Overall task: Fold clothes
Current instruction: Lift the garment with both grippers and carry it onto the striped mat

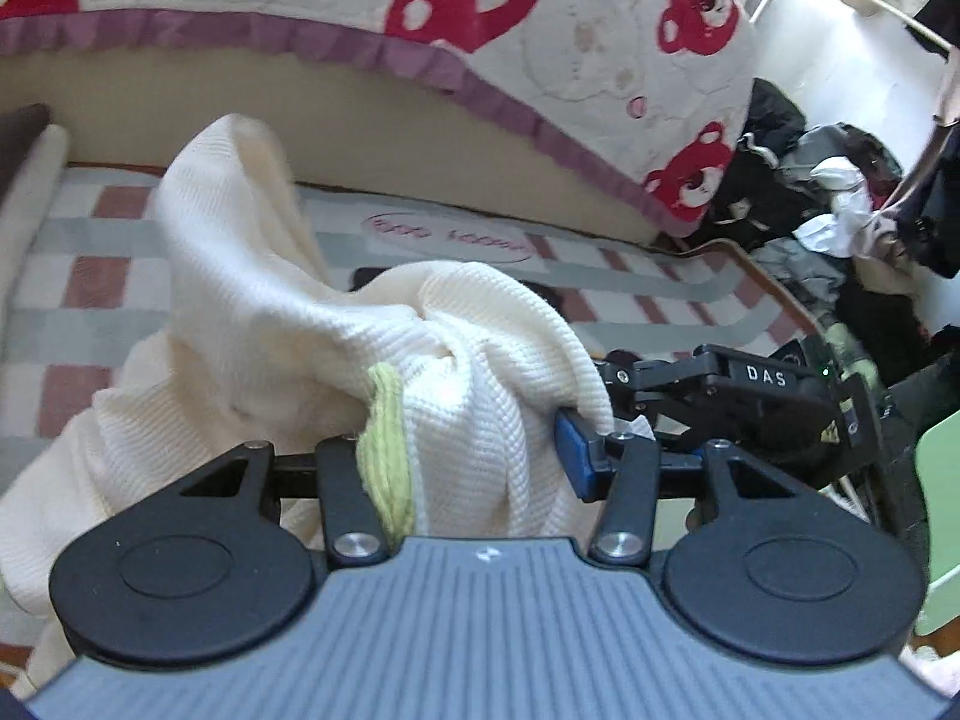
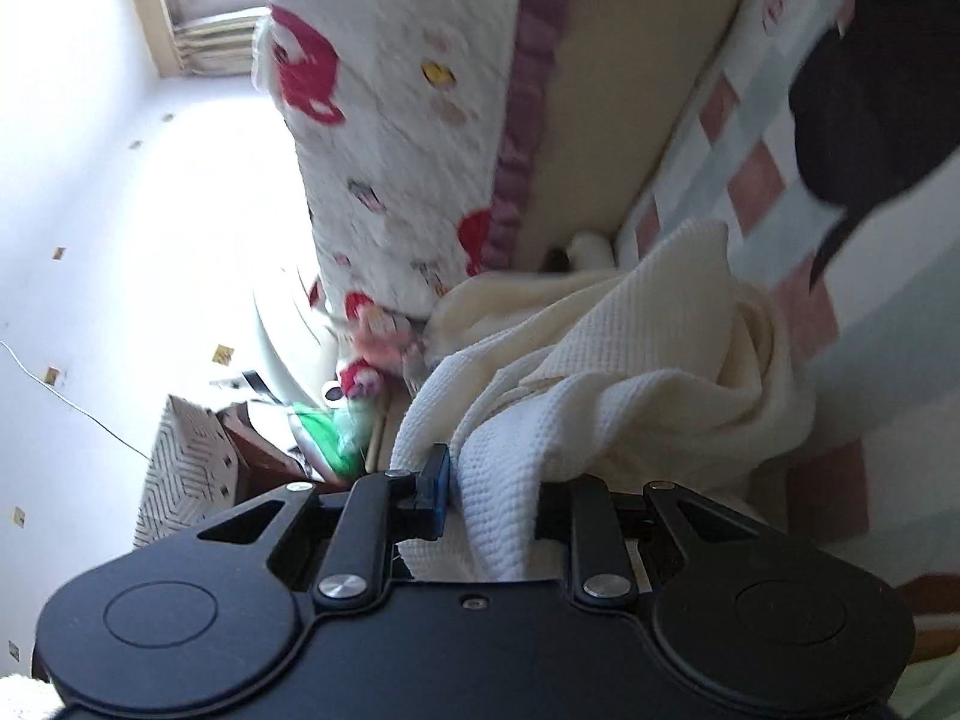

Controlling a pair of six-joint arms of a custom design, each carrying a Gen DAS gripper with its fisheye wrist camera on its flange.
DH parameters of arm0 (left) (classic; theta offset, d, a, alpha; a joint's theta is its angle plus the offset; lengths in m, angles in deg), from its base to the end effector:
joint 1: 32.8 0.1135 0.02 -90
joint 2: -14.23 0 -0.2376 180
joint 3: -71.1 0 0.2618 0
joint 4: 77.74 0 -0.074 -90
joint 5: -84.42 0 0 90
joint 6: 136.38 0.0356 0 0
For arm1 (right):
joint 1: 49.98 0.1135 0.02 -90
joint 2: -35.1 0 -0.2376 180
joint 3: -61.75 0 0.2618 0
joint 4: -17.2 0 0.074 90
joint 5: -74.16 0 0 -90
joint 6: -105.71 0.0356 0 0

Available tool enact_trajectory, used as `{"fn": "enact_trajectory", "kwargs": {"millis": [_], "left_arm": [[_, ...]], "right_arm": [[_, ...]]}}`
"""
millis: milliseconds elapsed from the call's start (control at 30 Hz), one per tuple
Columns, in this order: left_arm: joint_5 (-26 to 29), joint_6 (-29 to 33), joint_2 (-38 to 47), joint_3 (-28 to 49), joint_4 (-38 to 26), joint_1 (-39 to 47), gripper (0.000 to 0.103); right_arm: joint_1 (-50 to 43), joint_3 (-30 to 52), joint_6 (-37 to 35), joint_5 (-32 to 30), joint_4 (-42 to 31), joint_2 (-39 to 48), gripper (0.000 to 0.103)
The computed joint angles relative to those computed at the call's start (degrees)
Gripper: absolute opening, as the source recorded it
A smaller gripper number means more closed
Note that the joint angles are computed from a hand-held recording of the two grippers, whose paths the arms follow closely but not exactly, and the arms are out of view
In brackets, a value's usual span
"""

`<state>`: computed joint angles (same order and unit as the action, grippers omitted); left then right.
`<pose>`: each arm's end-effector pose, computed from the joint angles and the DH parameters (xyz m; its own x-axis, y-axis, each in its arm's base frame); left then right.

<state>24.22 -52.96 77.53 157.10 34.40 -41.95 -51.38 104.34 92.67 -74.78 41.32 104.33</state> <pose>0.2230 -0.0538 0.3524 -0.7509 0.0202 -0.6601 0.4006 0.8086 -0.4309 0.2627 0.0241 0.2142 -0.8311 0.5231 -0.1887 -0.1474 0.1200 0.9818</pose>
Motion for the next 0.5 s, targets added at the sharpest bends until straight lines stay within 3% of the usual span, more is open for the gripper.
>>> {"fn": "enact_trajectory", "kwargs": {"millis": [367, 500], "left_arm": [[-1.8, 0.9, 8.9, 8.1, -0.8, -5.8, 0.048], [-2.7, 1.5, 11.7, 9.7, -2.1, -7.8, 0.048]], "right_arm": [[-7.2, -1.5, 4.5, -3.6, 8.0, 1.5, 0.027], [-9.9, -2.8, 7.0, -7.1, 15.5, 5.7, 0.027]]}}
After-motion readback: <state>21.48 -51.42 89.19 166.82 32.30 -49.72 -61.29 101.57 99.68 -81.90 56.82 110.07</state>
